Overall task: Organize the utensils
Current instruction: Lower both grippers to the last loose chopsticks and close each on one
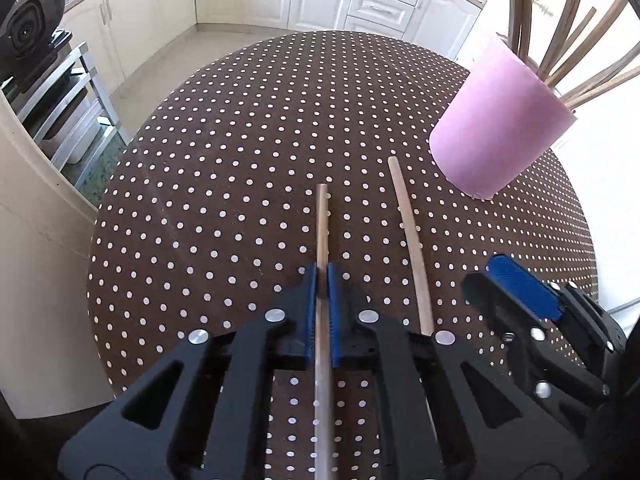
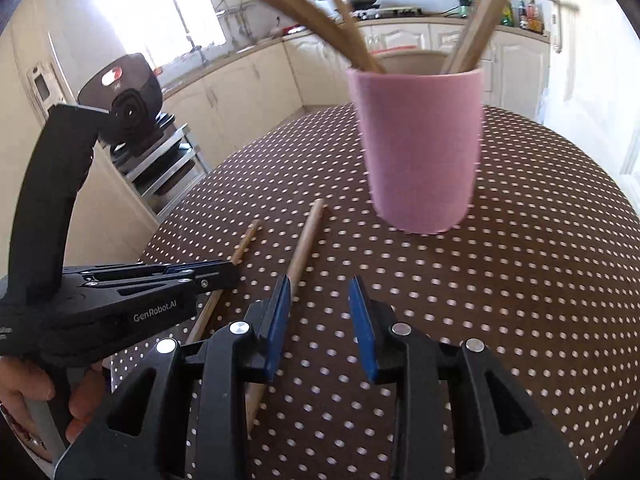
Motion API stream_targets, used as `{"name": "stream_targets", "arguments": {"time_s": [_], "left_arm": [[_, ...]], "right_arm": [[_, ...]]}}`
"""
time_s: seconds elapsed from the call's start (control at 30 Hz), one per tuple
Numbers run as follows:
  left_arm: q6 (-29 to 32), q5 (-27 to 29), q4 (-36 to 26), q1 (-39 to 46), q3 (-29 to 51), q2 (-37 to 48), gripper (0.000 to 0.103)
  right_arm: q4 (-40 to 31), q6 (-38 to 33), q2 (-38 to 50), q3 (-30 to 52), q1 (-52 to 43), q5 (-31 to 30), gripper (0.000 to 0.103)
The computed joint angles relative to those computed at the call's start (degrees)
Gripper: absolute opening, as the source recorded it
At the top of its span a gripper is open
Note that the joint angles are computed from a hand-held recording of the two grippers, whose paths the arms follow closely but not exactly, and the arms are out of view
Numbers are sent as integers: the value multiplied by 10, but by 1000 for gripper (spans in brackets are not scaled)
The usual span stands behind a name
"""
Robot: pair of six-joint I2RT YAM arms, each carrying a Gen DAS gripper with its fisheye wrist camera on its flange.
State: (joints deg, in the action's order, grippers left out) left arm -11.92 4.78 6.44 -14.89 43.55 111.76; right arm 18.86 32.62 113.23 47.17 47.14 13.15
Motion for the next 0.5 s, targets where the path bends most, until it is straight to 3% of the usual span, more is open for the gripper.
{"name": "stream_targets", "arguments": {"time_s": [0.5], "left_arm": [[46,27,14,44,10,22,6]], "right_arm": [[-202,-7,95,204,-11,-30,29]]}}
